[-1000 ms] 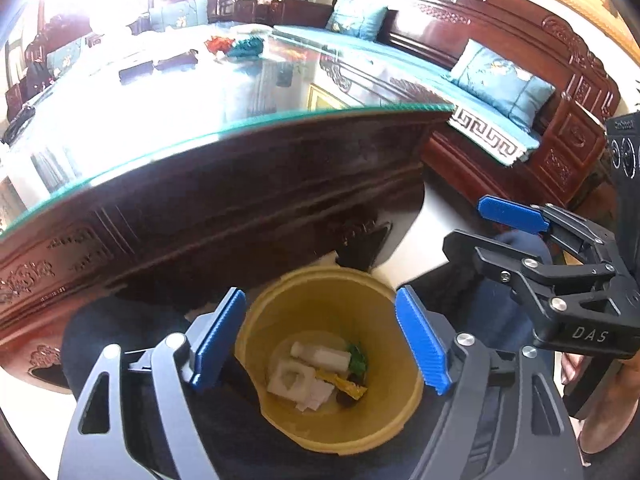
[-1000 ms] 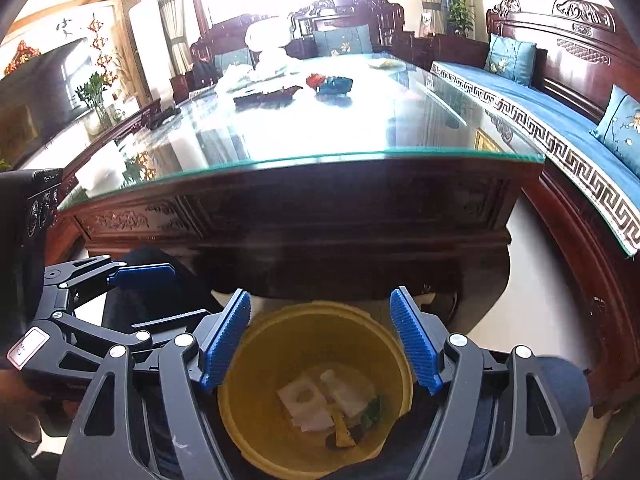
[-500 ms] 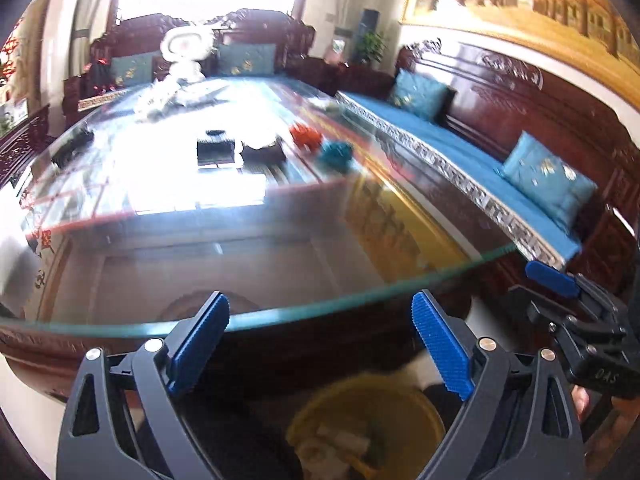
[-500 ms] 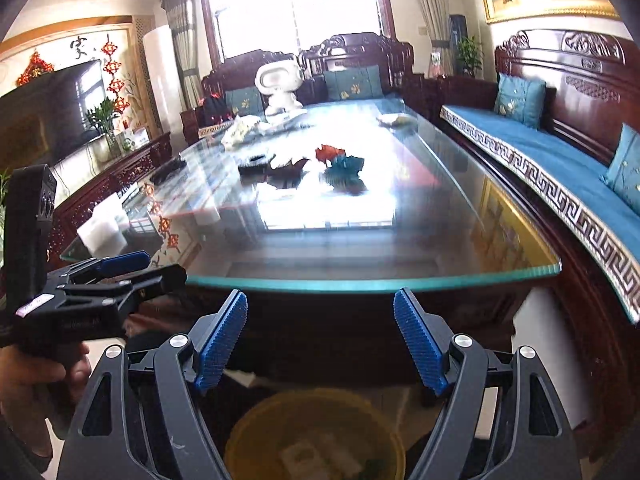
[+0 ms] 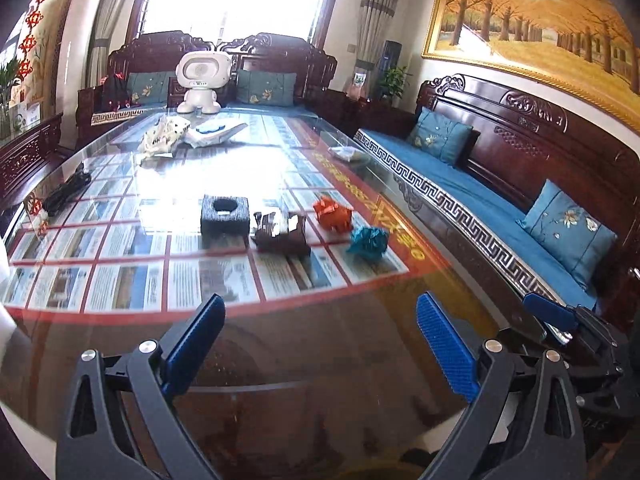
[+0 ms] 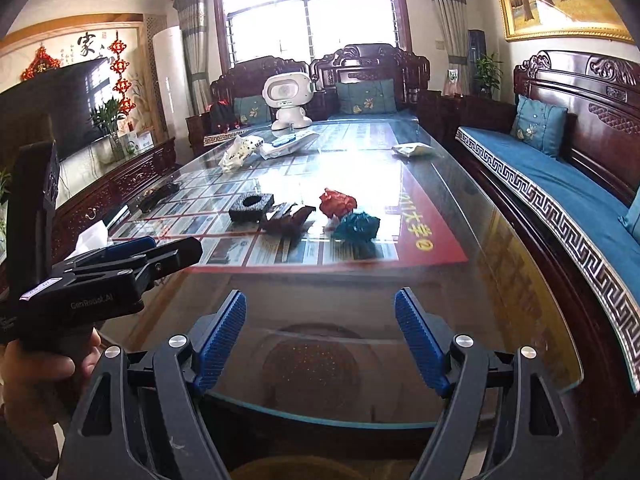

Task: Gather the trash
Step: 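Move both tools back over the table toward the remaining trash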

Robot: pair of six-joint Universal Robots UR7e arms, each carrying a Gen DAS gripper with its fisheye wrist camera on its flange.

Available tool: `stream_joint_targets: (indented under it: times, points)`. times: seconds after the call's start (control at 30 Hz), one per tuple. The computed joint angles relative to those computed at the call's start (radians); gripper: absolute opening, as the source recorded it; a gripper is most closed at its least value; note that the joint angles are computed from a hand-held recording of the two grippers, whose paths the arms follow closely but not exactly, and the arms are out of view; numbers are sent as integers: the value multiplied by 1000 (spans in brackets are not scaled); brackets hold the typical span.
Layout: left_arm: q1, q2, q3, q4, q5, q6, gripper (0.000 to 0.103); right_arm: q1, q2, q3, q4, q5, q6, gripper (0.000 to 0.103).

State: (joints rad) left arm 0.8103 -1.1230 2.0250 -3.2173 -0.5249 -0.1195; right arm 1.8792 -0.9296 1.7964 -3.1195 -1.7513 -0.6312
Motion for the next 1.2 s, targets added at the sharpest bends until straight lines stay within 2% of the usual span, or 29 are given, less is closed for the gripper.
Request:
stream_joint_targets:
  times: [0.17,0.3,0.4,0.47,0.67,0.77,0.93,1.07,1.17,1.2]
  points:
    - [30,45,-77,-44,7,97,99,7,66,-98,24,-5,-8,80]
    - [58,72,-123,-38,20,131,99,8,117,-176,51,-18,-9,90]
    - [90,99,-169,-28,34,153,99,8,158,-245,93,-34,-7,94]
    - [108,109,-192,-3,47,137,99,9,199,-312,128,-68,-11,95]
    - [161,128,-244,35,14,99,99,4,328,-505,247,-153,18,94]
    - [182,135,-268,72,-13,74,99,0,398,-621,362,-184,43,94]
    - [199,152,-304,99,-29,76,99,4,481,-746,437,-241,51,92]
    - [210,163,-327,111,-30,78,99,3,527,-825,492,-266,67,81]
    - [219,172,-347,129,-32,76,99,1,549,-865,530,-278,80,79]
    - [222,176,-355,135,-33,77,99,0,552,-871,546,-278,82,72]
